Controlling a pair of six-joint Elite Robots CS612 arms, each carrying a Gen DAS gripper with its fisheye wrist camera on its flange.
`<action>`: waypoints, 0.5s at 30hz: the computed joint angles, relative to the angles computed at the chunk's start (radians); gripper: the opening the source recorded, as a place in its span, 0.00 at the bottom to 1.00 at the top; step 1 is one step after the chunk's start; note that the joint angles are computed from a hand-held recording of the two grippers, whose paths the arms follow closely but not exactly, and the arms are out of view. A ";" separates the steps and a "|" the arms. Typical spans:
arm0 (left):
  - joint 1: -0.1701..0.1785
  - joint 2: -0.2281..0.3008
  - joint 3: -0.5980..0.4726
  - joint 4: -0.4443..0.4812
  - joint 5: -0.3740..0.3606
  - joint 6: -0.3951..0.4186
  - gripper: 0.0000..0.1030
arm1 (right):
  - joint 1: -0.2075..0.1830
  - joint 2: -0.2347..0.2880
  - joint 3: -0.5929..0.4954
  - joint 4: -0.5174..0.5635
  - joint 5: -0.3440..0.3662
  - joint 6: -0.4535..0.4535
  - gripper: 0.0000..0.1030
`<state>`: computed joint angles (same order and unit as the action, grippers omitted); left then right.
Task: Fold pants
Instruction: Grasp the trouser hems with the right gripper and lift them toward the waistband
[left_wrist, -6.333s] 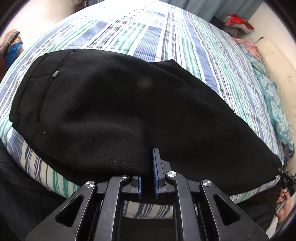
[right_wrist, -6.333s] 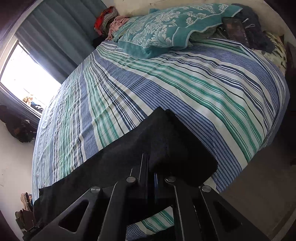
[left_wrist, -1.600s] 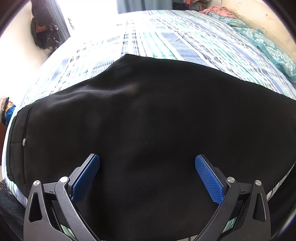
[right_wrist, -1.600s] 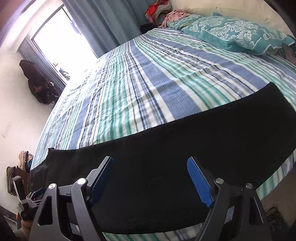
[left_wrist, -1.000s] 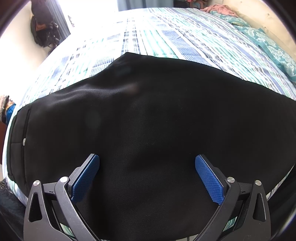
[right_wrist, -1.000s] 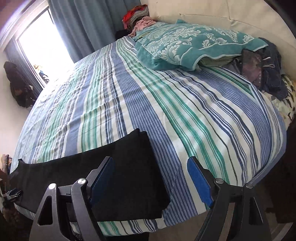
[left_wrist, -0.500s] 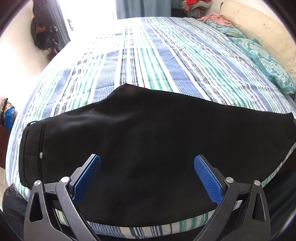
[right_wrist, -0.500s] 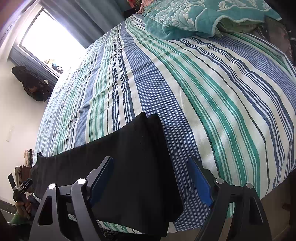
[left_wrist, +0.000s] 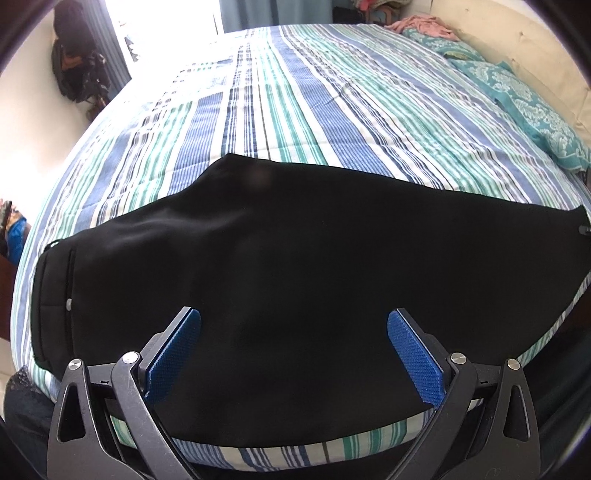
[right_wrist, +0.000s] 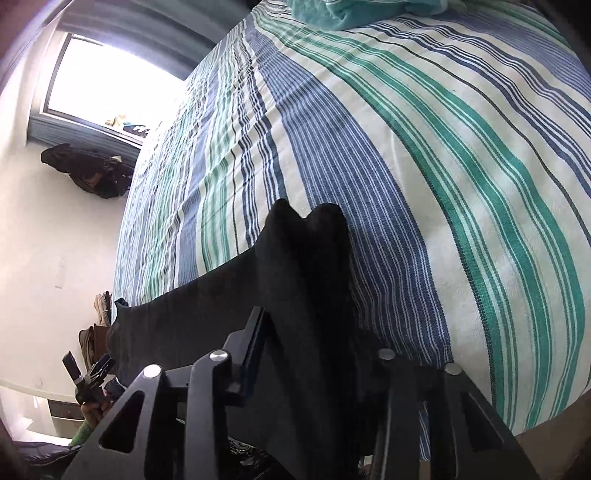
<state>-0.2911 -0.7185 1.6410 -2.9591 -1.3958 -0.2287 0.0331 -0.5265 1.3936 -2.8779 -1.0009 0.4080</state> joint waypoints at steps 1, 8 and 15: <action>0.000 0.000 0.001 -0.002 0.001 0.001 0.99 | 0.000 -0.001 0.004 -0.010 0.008 0.009 0.19; 0.010 -0.004 0.009 -0.040 -0.029 -0.029 0.99 | 0.021 0.012 0.039 -0.374 0.170 0.218 0.14; 0.026 -0.014 0.043 -0.093 -0.069 -0.058 0.99 | 0.141 0.123 -0.165 -0.651 0.348 0.487 0.14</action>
<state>-0.2652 -0.7327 1.6843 -3.0522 -1.4651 -0.2867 0.1738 -0.4036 1.2283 -3.5291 -0.6530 0.8949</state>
